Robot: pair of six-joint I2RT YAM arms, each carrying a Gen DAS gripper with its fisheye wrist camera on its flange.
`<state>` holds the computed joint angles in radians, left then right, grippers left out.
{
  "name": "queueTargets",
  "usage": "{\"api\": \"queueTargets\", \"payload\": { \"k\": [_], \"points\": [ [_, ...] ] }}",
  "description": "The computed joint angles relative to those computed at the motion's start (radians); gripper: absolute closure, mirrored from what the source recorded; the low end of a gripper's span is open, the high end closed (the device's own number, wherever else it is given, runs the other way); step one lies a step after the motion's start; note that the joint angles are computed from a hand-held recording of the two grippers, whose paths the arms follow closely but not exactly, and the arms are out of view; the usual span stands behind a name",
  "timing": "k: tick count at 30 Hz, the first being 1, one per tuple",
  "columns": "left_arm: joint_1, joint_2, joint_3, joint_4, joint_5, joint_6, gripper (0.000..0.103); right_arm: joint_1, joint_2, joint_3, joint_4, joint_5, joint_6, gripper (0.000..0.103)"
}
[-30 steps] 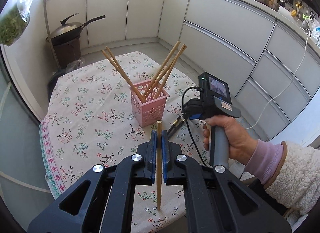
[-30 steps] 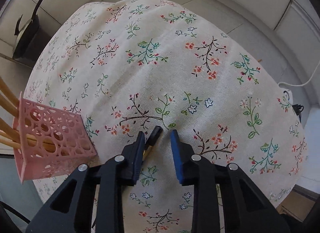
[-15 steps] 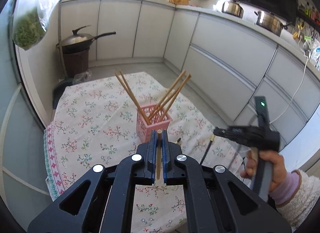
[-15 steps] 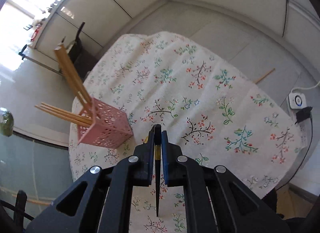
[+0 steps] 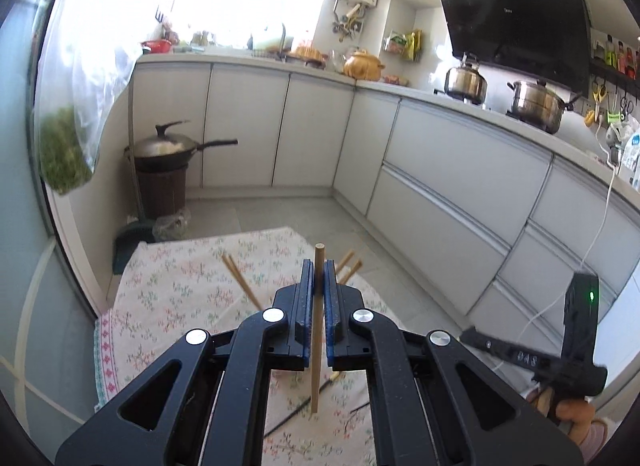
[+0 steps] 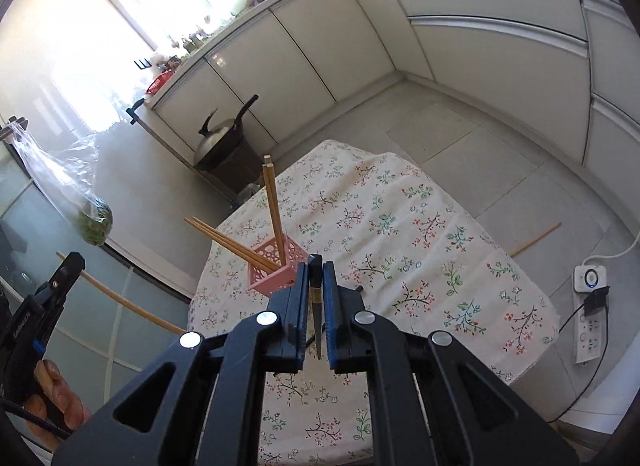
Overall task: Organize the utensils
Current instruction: 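Lower the wooden chopstick into the holder with the left gripper while the right gripper carries the black chopstick, then lower the black chopstick into the holder with the right gripper and open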
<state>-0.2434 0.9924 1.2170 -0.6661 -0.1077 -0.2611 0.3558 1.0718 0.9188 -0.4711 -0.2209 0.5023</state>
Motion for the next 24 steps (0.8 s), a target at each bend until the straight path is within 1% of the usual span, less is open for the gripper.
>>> {"api": "queueTargets", "payload": {
  "k": [5, 8, 10, 12, 14, 15, 16, 17, 18, 20, 22, 23, 24],
  "points": [
    [-0.01, 0.072, 0.058, 0.086, -0.078, -0.033, 0.099, -0.034, -0.022, -0.002, 0.012, -0.044, -0.003, 0.096],
    [0.014, 0.125, 0.071, 0.137, -0.08, -0.062, 0.099, -0.051, -0.017, -0.005, 0.02, -0.059, -0.014, 0.096],
    [0.021, 0.16, 0.057, 0.187, -0.11, -0.074, 0.099, -0.064, -0.006, -0.003, 0.021, -0.074, -0.022, 0.096],
    [0.037, 0.195, 0.043, 0.214, -0.121, -0.082, 0.098, -0.069, 0.003, -0.003, 0.022, -0.078, -0.028, 0.096],
    [0.059, 0.207, -0.016, 0.279, -0.117, -0.109, 0.097, -0.074, 0.012, 0.001, 0.024, -0.082, -0.031, 0.096],
    [0.079, 0.223, -0.047, 0.306, -0.089, -0.122, 0.091, -0.074, 0.017, 0.003, 0.027, -0.081, -0.031, 0.096],
    [0.09, 0.237, -0.061, 0.303, -0.079, -0.122, 0.078, -0.071, 0.02, 0.008, 0.027, -0.078, -0.03, 0.096],
    [0.096, 0.243, -0.075, 0.297, -0.095, -0.124, 0.074, -0.065, 0.023, 0.015, 0.026, -0.076, -0.029, 0.096],
    [0.101, 0.225, -0.107, 0.305, -0.108, -0.126, 0.073, -0.059, 0.026, 0.023, 0.025, -0.074, -0.026, 0.096],
    [0.124, 0.174, -0.138, 0.301, -0.097, -0.135, 0.069, -0.044, 0.033, 0.055, 0.019, -0.067, -0.025, 0.096],
    [0.158, 0.103, -0.151, 0.294, -0.082, -0.148, 0.06, -0.024, 0.045, 0.098, 0.019, -0.053, -0.02, 0.096],
    [0.176, 0.067, -0.156, 0.289, -0.082, -0.155, 0.058, -0.012, 0.053, 0.127, 0.019, -0.044, -0.015, 0.096],
    [0.19, 0.043, -0.157, 0.286, -0.082, -0.16, 0.051, 0.003, 0.068, 0.164, 0.016, -0.034, -0.011, 0.096]
  ]
}}
